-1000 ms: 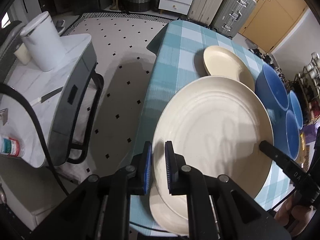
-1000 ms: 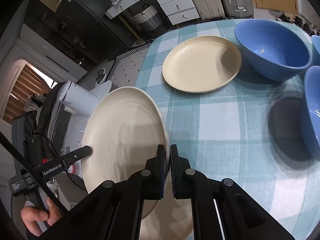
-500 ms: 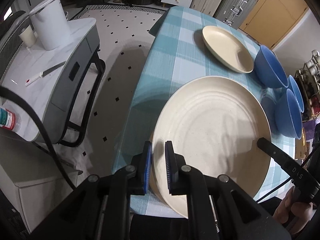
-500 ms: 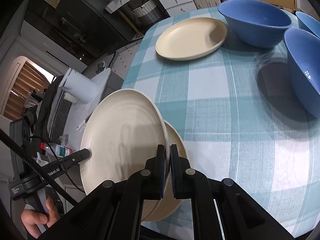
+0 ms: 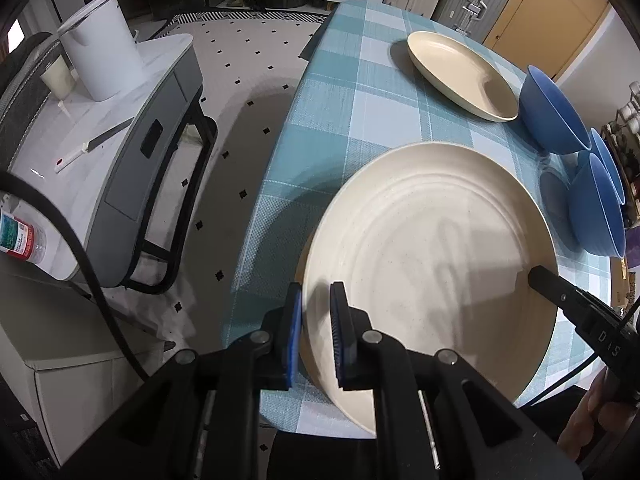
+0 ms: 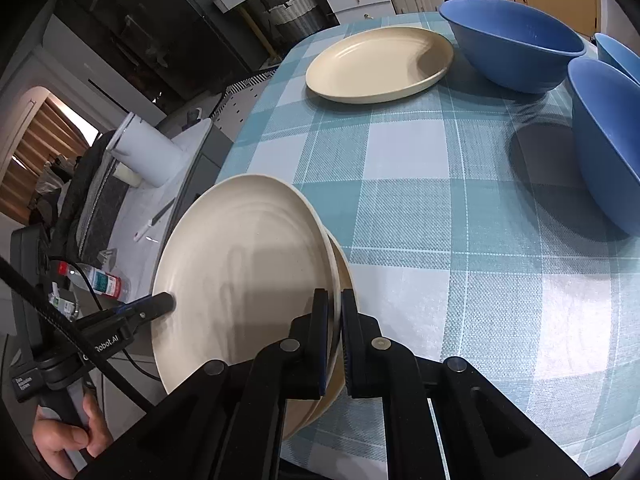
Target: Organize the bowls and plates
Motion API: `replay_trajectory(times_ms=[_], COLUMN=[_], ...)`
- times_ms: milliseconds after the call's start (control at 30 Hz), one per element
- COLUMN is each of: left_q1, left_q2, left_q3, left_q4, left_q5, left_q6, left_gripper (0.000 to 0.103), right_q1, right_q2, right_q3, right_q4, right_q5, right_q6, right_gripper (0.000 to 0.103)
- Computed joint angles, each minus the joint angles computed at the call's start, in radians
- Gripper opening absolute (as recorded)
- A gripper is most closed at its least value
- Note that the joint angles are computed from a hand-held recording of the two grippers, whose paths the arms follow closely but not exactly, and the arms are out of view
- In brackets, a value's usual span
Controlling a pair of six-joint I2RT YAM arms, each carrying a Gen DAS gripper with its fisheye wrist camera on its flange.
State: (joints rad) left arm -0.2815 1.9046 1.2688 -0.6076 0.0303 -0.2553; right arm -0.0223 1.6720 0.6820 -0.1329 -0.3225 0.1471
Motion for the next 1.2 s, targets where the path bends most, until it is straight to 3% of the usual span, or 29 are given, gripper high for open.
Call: replay_trajectory(times_ms=[300, 633, 1200], left_q1=[-0.007, -0.012, -0.066], left_q2=[0.004, 0.009, 0.001], left_q3=[-0.030, -0.040, -0.056], left_q4=[0.040, 0.063, 0.087], left_q5=[-0.014, -0.024, -0.082], left_q6=[-0.005, -0.010, -0.003], left_gripper=[0.010, 0.010, 0.015], right_q1=[0.015, 0.097, 0.157], right_q2=[0.034, 0.007, 0.036], right_q3=[-0.005, -0.033, -0.049], right_q4=[0.039, 0.077, 0.114], right_q5=[0.034, 0.185, 0.284], right_q6=[-0.005, -0.043, -0.101], right_gripper=[0.006, 0.009, 0.011])
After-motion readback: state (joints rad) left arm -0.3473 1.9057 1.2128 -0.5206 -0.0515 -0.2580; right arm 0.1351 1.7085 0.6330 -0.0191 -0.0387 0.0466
